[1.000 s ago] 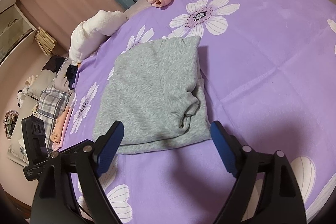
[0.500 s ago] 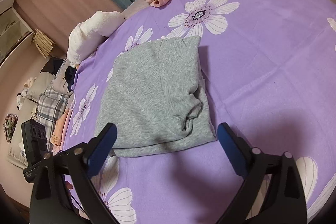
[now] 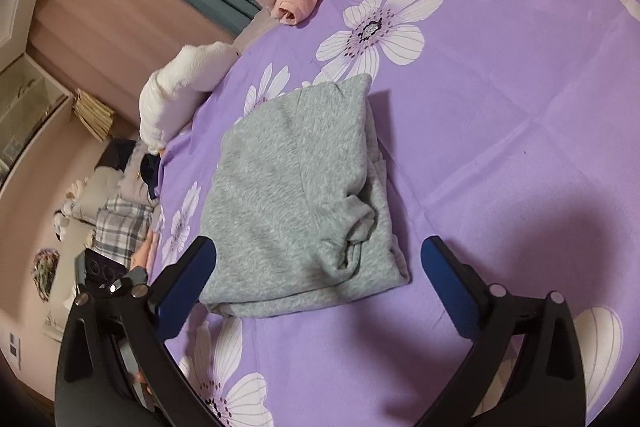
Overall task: Fold small clothes
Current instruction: 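Move the open right tool to the edge of the grey sweatshirt bundle, then close the right tool on the sweatshirt bundle edge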
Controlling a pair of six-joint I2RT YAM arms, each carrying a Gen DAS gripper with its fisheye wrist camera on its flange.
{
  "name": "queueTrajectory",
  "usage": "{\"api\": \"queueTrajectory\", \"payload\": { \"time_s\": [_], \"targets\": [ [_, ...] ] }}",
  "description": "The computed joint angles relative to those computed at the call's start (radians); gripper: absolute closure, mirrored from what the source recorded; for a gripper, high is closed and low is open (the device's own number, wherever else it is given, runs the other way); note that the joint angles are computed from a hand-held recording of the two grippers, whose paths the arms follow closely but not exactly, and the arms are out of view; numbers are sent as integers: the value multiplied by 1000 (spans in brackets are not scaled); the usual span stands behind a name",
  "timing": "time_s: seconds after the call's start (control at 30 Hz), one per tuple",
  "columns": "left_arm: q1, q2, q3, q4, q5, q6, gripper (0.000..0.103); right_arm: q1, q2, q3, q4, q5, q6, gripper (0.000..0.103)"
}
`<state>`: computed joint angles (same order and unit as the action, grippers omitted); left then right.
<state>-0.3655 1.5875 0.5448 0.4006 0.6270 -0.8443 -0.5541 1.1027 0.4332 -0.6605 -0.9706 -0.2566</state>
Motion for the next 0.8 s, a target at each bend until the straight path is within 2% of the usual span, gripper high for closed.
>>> {"api": "queueTrajectory", "payload": {
  "time_s": [0.13, 0.3, 0.53, 0.73, 0.8],
  "targets": [
    [-14, 40, 62, -92, -55, 47, 1, -20, 79, 17, -1, -21, -30, 0],
    [3, 107, 125, -146, -40, 42, 1, -20, 193, 52, 14, -30, -54, 0],
    [16, 126, 155, -163, -22, 41, 1, 25, 345, 161, -6, -62, -77, 0],
    [3, 164, 203, -174, -6, 39, 1, 75, 443, 214, 46, -89, -21, 0],
    [-11, 186, 246, -216, -22, 53, 1, 91, 465, 228, 53, -99, -15, 0]
  ]
}}
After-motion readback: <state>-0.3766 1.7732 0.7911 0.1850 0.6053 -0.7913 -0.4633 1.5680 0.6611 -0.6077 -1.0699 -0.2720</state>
